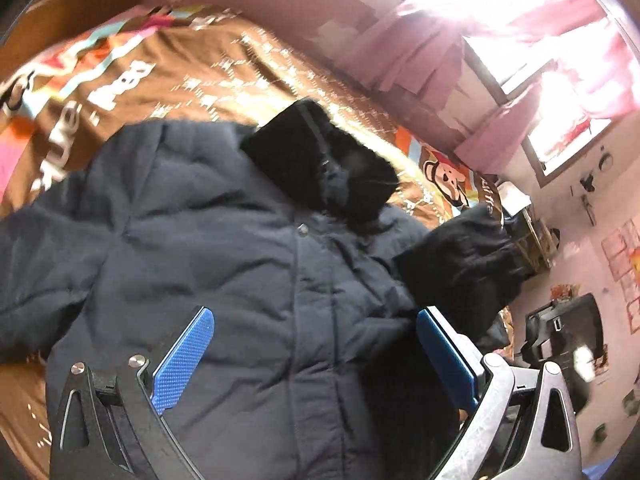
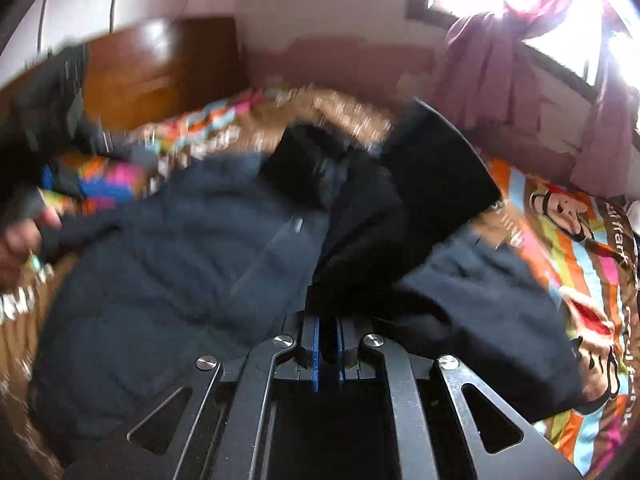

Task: Fold large clothes
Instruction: 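Grasp the jacket sleeve with the right tool and fold it across the body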

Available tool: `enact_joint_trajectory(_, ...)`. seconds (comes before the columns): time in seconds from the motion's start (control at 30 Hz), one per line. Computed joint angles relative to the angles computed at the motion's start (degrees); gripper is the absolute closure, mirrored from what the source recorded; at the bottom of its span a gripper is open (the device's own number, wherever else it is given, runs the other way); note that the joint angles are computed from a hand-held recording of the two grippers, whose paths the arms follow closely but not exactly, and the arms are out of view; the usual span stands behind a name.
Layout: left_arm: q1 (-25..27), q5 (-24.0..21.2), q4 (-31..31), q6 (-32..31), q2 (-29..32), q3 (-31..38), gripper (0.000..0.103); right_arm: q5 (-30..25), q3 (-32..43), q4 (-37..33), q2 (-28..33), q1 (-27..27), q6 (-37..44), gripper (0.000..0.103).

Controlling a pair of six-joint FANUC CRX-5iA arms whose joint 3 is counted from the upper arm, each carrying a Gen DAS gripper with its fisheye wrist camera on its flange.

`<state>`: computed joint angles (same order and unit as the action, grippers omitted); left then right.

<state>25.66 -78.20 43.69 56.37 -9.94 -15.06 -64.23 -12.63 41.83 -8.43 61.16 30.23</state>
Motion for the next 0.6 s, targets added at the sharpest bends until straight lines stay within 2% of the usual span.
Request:
enact_joint_trajectory(0.03,0.62,-0.45,-0.19,-0.41,0.19,-0.84,0.001,-0.15,-0.70,-1.65,-0.09,0.49,0.07,0.090)
enact_joint_trajectory(0.1,1.58,-1.36,-0.39,-1.33,0.43,-2.35,0.001,0.24,-0.54,-7.01,0.45,0.45,1.23,0.071)
enact_joint_trajectory(0.13,1.82,-1.71,-0.35,-1.68,0.48,-3.19,0.001,0.61,-1.25,-8.01,0.29,0.62,0.65,0.057)
enact_joint_trajectory(0.17,1.96,-2.26,-0.11,-1.93,0.73,-4.30,0.001,0.65,-2.13,-8.84,-0.14,1.13,-0.43,0.049)
enact_joint_trajectory(0.3,1.56,-4.24,-0.15,-0.86,1.78,-6.94,0.001,0.22,-4.69,-11.57,-3.57,2.98,-3.09,0.047)
enact_joint_trajectory(0.43,-1.87,-2.85,-0.77,1.80,2.38,-8.72,0.002,-3.63,-7.95,-9.69,-9.09,7.77,-8.26,0.044)
enact_joint_trajectory(0.47,-3.13,-2.15,-0.94,2.13,2.42,-8.88,0.002,-4.32,-7.92,-8.89,-9.13,7.59,-8.74,0.043)
enact_joint_trajectory(0.53,-5.93,-1.33,-1.47,3.50,3.08,-8.72,0.007,-7.59,-8.11,-7.62,-9.78,9.24,-11.10,0.043)
enact_joint_trajectory(0.6,-7.93,-0.98,-1.57,5.01,3.83,-8.62,0.019,-8.61,-8.18,-6.20,-9.42,9.09,-13.11,0.042)
